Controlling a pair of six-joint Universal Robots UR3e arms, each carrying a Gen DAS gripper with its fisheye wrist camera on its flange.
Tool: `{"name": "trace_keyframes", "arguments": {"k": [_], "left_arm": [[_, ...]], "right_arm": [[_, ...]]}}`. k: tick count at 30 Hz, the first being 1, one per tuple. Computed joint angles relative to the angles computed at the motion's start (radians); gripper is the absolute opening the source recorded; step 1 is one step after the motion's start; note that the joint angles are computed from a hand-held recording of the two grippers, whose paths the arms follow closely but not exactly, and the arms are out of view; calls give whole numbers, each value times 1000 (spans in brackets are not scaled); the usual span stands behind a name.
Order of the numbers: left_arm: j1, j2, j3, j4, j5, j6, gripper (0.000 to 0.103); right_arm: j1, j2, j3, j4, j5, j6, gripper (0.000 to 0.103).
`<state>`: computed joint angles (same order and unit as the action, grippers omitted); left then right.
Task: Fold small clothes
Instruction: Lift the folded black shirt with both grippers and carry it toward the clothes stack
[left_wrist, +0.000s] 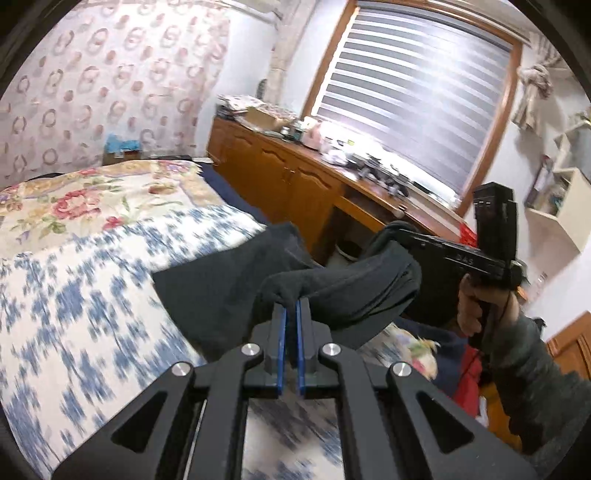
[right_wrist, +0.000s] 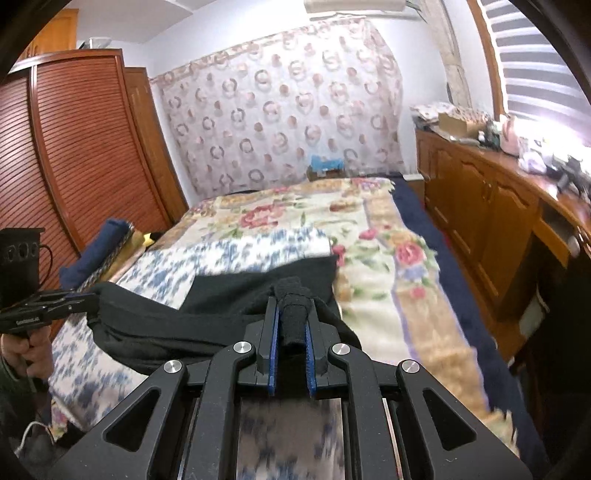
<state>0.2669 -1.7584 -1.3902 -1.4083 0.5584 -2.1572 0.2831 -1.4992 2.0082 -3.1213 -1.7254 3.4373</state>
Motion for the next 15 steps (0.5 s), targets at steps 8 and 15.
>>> {"name": "trace_keyframes", "arguments": {"k": [8, 15], "left_arm": [[-100, -326, 320, 205, 115, -268, 1], [-121, -382, 341, 290, 184, -279, 19]], "right_arm": [[-115, 252, -312, 118, 113, -78, 9], [-161, 448, -515, 195, 179, -112, 9]]}}
